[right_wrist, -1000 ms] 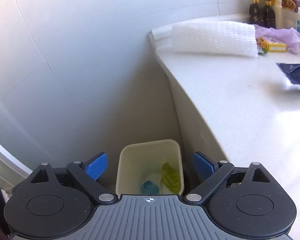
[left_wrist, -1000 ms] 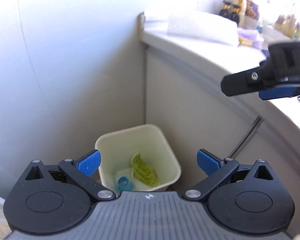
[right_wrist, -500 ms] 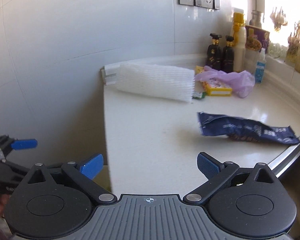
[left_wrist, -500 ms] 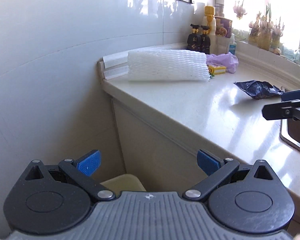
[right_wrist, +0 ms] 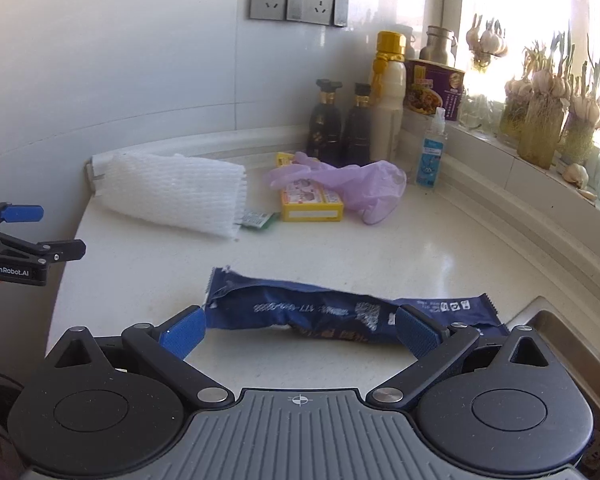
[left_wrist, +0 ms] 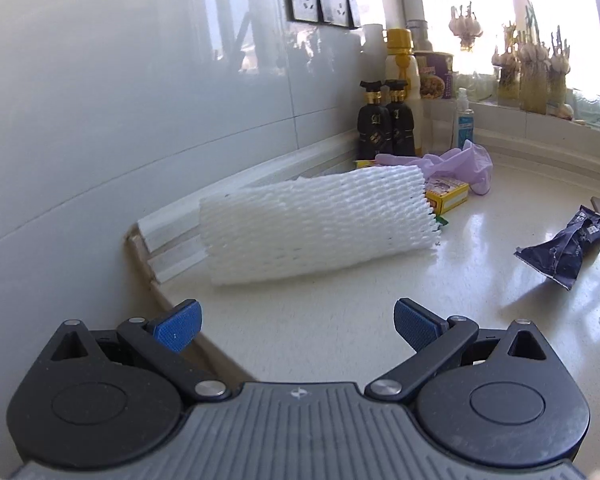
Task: Collect trash
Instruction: 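Move both open tools back toward the counter items, then grasp the white foam net with the left tool while the right tool grasps the purple glove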
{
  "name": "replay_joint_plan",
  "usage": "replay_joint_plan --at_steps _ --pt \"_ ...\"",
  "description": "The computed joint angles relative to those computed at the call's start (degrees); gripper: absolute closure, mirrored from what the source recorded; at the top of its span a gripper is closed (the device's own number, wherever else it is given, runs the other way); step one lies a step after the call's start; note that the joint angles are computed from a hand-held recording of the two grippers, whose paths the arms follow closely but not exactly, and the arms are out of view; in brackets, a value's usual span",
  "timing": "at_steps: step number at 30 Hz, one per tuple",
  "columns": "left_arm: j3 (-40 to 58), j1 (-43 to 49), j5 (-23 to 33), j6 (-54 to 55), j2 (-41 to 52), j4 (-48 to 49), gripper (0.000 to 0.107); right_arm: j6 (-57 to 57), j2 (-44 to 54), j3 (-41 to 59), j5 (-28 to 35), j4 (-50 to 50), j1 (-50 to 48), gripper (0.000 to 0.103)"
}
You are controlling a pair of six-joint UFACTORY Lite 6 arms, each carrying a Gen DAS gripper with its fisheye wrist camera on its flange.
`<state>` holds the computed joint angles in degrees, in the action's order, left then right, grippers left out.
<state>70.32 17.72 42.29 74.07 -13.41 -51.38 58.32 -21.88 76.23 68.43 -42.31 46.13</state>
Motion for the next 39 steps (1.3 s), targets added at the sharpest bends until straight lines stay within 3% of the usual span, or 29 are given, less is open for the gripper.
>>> replay_joint_plan --at_steps 4,10,15,20,24,29,33,37,39 --pt "5.25 -6.03 -4.08 -3.91 5.03 4.45 0.004 -6.88 2.78 2.19 -9.08 5.86 -12.86 0.001" --pt "17.02 -8.0 -2.23 -13.74 14.79 4.79 0.004 -13.42 11.02 7.79 -21.43 15.5 -28.43 0.001" --pt "23.81 -9.25 1.83 0.73 20.09 -1.93 0.004 -16.79 19.61 14.09 -26.54 23.07 -35.71 0.001" --pt "38.09 -11.06 9.16 4.87 29.6 4.22 0.005 -19.52 26.28 19.85 -29.27 30.39 -40.29 0.001" --pt "44.23 -12.67 12.06 4.99 33.8 9.76 0.019 -19.28 31.74 24.61 -30.04 33.68 -42.47 0.001" --pt "44.11 -12.97 14.57 7.49 34.22 11.65 0.031 -16.64 37.25 27.68 -31.67 35.89 -44.51 0.001" --pt "41.76 -13.34 13.51 9.12 33.2 12.86 0.052 -12.3 39.62 27.43 -33.24 33.84 -44.81 0.005" --pt "40.2 -13.31 12.66 9.88 32.28 13.33 0.066 -8.39 40.22 26.17 -34.58 30.92 -44.67 0.02" --pt "39.98 -13.28 12.71 9.54 32.0 13.74 0.076 -6.76 40.43 25.89 -34.78 29.52 -44.49 0.035"
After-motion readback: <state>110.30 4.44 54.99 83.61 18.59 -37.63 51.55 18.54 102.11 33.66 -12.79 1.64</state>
